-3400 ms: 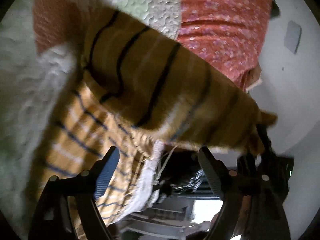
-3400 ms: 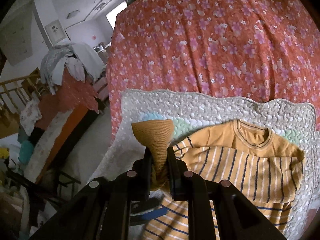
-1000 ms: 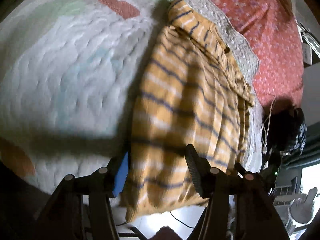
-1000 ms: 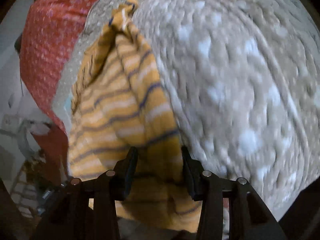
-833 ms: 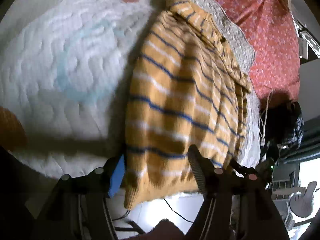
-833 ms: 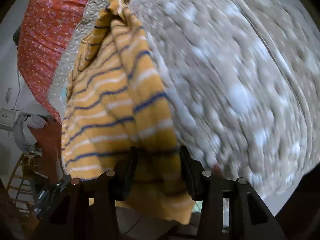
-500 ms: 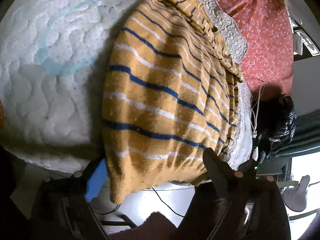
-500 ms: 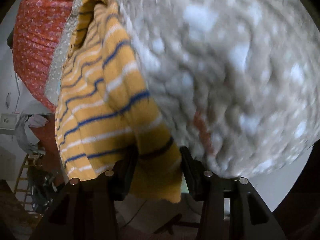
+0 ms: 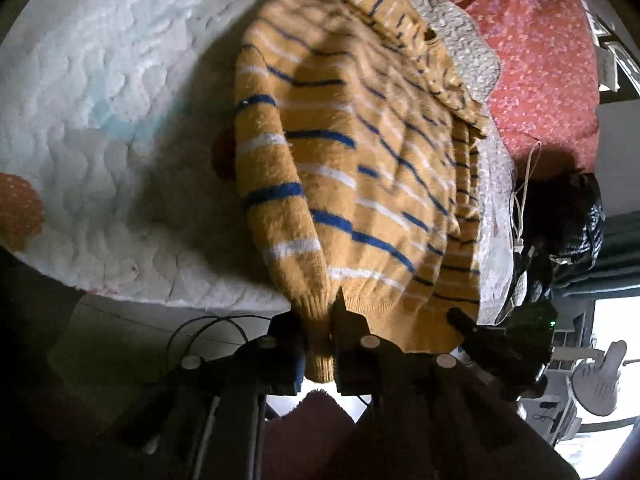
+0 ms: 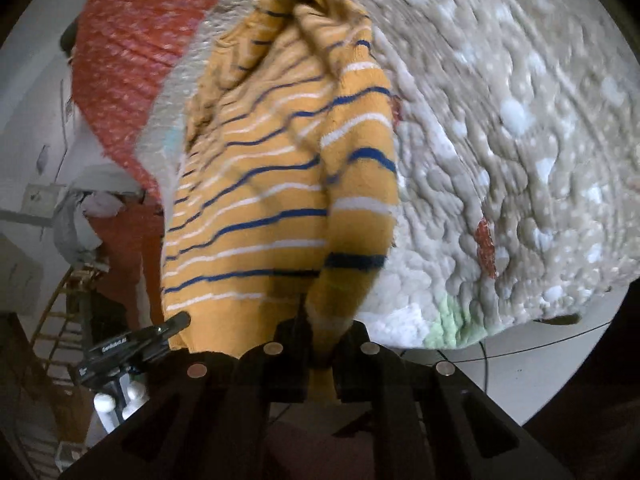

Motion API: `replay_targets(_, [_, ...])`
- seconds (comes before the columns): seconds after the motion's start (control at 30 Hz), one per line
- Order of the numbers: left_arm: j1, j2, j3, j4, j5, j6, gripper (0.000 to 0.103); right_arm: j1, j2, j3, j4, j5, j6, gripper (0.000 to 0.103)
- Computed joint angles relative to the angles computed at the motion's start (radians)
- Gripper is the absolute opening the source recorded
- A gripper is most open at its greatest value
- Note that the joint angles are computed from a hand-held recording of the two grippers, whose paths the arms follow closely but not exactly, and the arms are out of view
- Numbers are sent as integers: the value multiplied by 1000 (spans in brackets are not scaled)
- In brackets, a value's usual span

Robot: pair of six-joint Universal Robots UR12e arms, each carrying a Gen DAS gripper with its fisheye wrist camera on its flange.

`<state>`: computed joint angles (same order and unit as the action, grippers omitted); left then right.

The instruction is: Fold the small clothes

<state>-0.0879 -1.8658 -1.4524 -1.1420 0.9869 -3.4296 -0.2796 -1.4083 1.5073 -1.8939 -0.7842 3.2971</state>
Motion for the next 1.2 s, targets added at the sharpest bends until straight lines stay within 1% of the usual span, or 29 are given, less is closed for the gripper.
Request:
replay_targets(0.13, [6,39,-35,34,14,-6,10,-10,-38,26,40,-5,-55,8])
replay_targets(0.2, [16,60,-61,46,2,-16,10,-18,-59,45,74,6,-78,8])
replay_targets(0.33, [24,93,-104,28,-8,-9,10,-20,-82,66,149,8,-122,8])
replay_targets(0.4, [26,105,-122,19,-16,-13,10,-27,-90,78,197,28,-143,8])
replay_targets(0.47, [37,112,-141,16,-39,-28,10,-30,-90,85,195,44,-120,8])
replay_targets(0.53, [48,111,-151,27,-70,-58,10,-28,-83,82,174,47,-96,8])
replay_targets(0.6, [52,107,-150,45,-95,-69,10,-26,-81,73,162,32,-109,8])
replay_targets(0.63, [48,101,-141,52,-95,-71,10,-31,-85,73,160,29,-128,8])
replay_targets(0.67, [47,98,-135,60,-96,-70,10,-28,-77,63,142,37,-122,8])
replay_targets(0.7, [46,93,-126,65,-101,-71,10,-15,-64,46,116,41,-94,8])
replay_targets(0.8, [46,69,-85,70,-112,-82,10,-11,-30,2,50,67,-61,8])
replay_targets(0.97, [54,16,3,114,-137,-128,10,-5,37,-85,-76,115,30,8])
replay_targets(1.0, [51,-1,35,126,-132,-135,10,5,57,-114,-109,113,59,8])
replay_targets(1.07, [45,-29,86,128,-115,-136,10,13,87,-157,-144,103,86,8])
replay_targets(1.13, [37,-69,156,113,-95,-137,10,20,124,-208,-183,95,128,8])
replay_targets(1.2, [31,-107,223,97,-77,-137,10,23,161,-261,-197,91,165,8])
